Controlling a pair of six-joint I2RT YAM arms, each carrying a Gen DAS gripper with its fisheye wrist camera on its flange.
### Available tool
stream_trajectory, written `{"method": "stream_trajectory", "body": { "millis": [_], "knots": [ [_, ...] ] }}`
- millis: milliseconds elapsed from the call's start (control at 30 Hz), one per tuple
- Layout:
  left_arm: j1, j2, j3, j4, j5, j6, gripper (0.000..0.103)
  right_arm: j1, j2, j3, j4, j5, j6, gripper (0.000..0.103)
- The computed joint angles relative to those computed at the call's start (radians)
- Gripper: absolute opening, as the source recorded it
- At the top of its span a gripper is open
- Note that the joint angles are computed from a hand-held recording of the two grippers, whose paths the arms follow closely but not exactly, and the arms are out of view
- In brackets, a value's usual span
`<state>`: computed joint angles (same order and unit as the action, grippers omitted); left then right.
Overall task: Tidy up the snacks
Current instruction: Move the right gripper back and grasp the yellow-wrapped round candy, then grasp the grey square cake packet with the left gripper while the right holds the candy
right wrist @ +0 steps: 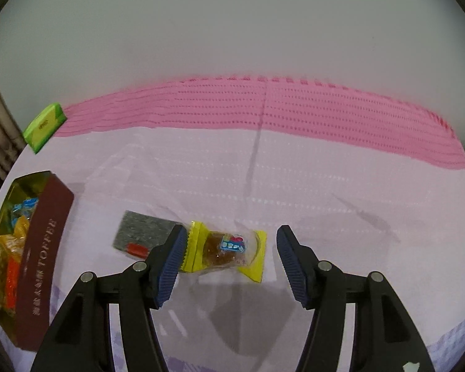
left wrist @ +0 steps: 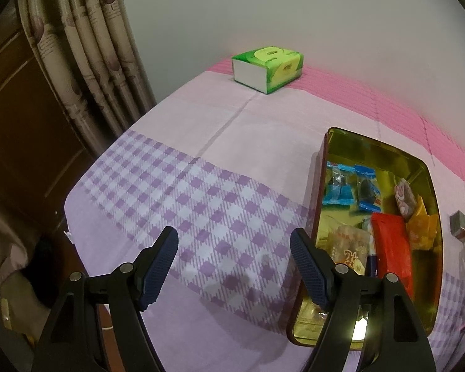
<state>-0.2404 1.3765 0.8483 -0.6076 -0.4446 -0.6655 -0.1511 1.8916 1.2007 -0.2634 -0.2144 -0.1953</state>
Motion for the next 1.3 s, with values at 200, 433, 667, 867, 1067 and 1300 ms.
{"method": "stream_trajectory", "body": {
  "millis": [200,433,667,867,1067,1300],
  "knots": [
    [-0.009,0.009,-0.001,0.001,-0.025,-0.013,0.075,0.011,0.031,-0.037,0.079,0.017,-0.005,0.057],
    [-0.057,0.035,0.025,-0.026,-0.083,-0.032,0.075,-0.015,0.031,-0.076,0.146,-0.012,-0.032,0.033],
    [-0.145,0.067,0.107,-0.068,-0.129,-0.024,0.075,-0.074,0.023,-0.086,0.145,-0.072,-0.053,0.023],
    [-0.230,0.153,0.242,-0.066,-0.086,0.007,0.075,-0.122,0.014,-0.094,0.142,-0.078,-0.083,0.023],
    [-0.343,0.321,0.434,-0.074,-0.062,0.063,0.075,-0.172,0.016,-0.092,0.151,-0.060,-0.118,0.023],
    [-0.428,0.541,0.695,-0.103,-0.016,0.113,0.075,-0.240,0.038,-0.061,0.141,-0.061,-0.134,0.022]
  ]
}}
